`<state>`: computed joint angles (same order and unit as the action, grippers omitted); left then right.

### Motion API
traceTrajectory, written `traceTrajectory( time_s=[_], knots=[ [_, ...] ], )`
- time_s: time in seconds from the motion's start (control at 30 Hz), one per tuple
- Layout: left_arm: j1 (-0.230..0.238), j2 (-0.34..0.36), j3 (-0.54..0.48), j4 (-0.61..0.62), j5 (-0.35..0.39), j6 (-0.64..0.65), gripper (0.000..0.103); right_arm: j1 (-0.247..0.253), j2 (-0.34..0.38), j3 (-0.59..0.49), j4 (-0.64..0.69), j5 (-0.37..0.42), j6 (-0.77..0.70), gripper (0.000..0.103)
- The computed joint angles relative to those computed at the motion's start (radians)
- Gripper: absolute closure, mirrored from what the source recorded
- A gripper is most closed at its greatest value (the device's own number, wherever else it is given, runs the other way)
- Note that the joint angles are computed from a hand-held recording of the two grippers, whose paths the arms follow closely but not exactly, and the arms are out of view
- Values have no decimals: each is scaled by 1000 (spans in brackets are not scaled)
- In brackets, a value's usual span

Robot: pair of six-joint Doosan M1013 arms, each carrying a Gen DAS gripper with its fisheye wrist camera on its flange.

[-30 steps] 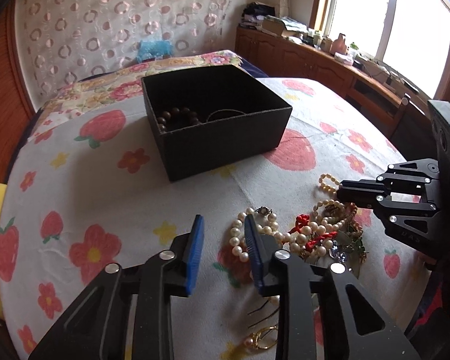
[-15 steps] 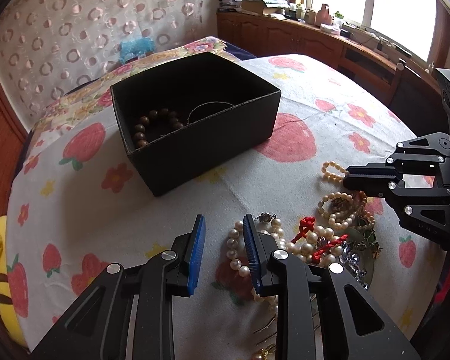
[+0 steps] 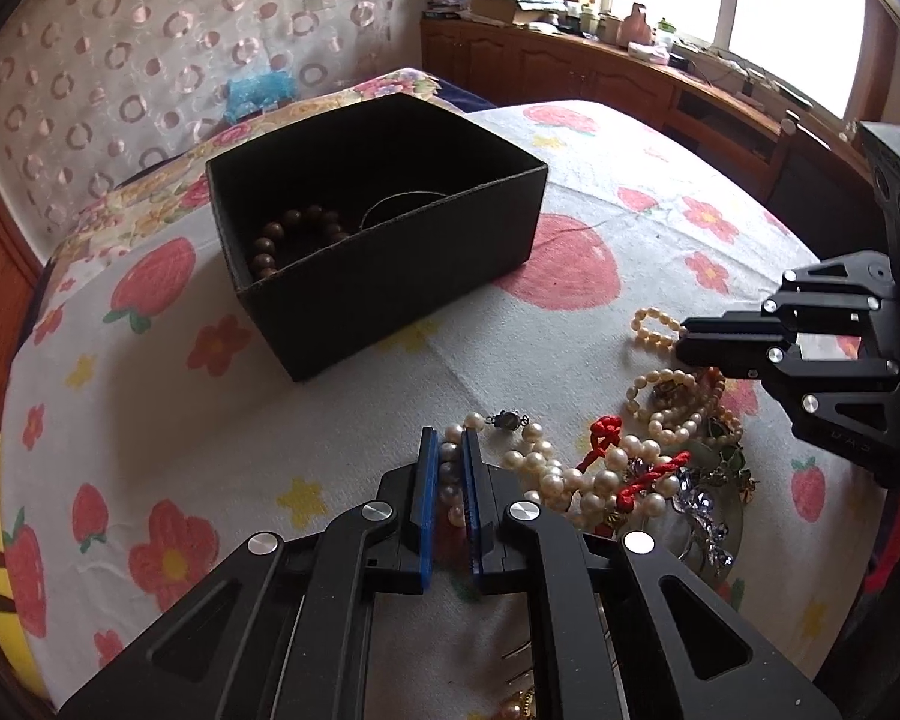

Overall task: Organize jewelry
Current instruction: 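Grasp a pearl necklace with the left tool and lift it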

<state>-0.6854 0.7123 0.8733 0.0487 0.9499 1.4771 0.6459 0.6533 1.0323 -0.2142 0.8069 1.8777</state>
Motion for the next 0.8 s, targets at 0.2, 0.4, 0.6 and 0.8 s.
traceTrajectory(
  time_s=[0.2, 0.4, 0.6, 0.8],
  knots=[
    [-6, -37, 62, 107, -71, -137, 96, 0, 1, -1, -1, 1, 1, 97],
    [-9, -109, 143, 179, -185, -249, 96, 0, 0, -1, -1, 1, 0, 97],
    [-22, -167, 194, 279, -278, -364, 96, 0, 0, 0, 3, 1, -1, 97],
    [-27, -187, 193, 355, -317, -418, 96, 1, 1, -4, -4, 4, 2, 98]
  ],
)
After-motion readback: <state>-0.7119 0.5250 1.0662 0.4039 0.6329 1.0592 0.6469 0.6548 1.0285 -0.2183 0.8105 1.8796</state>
